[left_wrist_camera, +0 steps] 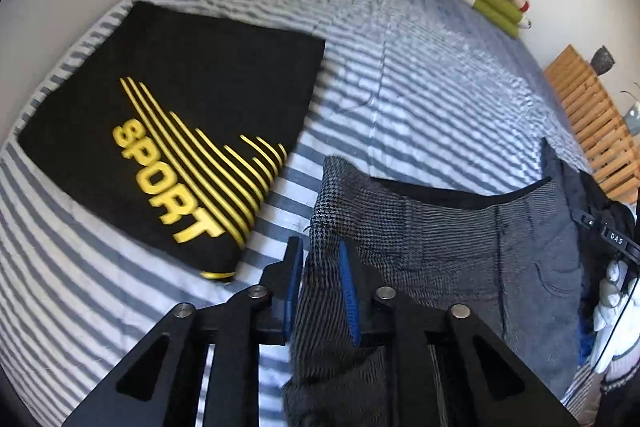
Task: Organize objects
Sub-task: 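Lower the grey shorts flat onto the bed beside the black t-shirt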
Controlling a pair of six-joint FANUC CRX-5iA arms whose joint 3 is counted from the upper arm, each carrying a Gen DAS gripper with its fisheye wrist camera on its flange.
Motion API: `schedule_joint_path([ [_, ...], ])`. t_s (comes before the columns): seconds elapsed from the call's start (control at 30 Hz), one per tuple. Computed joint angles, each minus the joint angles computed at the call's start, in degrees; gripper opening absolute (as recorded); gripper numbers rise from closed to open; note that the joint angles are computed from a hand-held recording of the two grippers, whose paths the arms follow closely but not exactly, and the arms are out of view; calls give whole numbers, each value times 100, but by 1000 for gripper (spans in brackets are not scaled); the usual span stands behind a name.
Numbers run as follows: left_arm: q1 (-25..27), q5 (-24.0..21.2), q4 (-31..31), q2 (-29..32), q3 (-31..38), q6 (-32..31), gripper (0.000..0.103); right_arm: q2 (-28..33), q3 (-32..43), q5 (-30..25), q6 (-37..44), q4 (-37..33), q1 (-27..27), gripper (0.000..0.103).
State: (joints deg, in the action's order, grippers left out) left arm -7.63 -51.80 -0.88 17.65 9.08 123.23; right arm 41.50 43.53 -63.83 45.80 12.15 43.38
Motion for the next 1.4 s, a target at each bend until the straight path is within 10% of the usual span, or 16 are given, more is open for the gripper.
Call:
schedule_joint_path([
  [0.33, -440, 34, 307, -2408, -2103, -207, 49, -3011, -3789, 1235, -199, -352, 663, 24],
  [0.57, -1127, 209, 366, -2928, -2952, 321, 63, -4123, -5729, 2058, -1463, -10, 1194, 50],
  [0.73, -1353, 573, 555, -2821, -3236, 621, 62, -3958, -5842, 2395, -1425, -60, 1297, 59],
  [0.83, -1555, 210, 84, -2600, -2884, 1064, 27, -3572, -5124, 1700, -934, -566, 1328, 15],
  [1.0, -1556, 205, -54, -2804, -2820, 1237, 17, -4357, -5196, 2558, -929, -983, 1280, 10],
  [1.17, -1584, 266, 52, -3033, -2898, 1081, 26, -4305, -5244, 838, -2759, 1351, 1516, 18],
  [1.27, -1533, 332, 95, -3185, -3036, 1021, 54, -4082, -4959, 274, -2454, 913, 1489, 21],
  [1.4, -1435, 371, 258, -3278, -3262, 934, 55, -4142, -5074, 663, -2194, 728, 1883, 21],
])
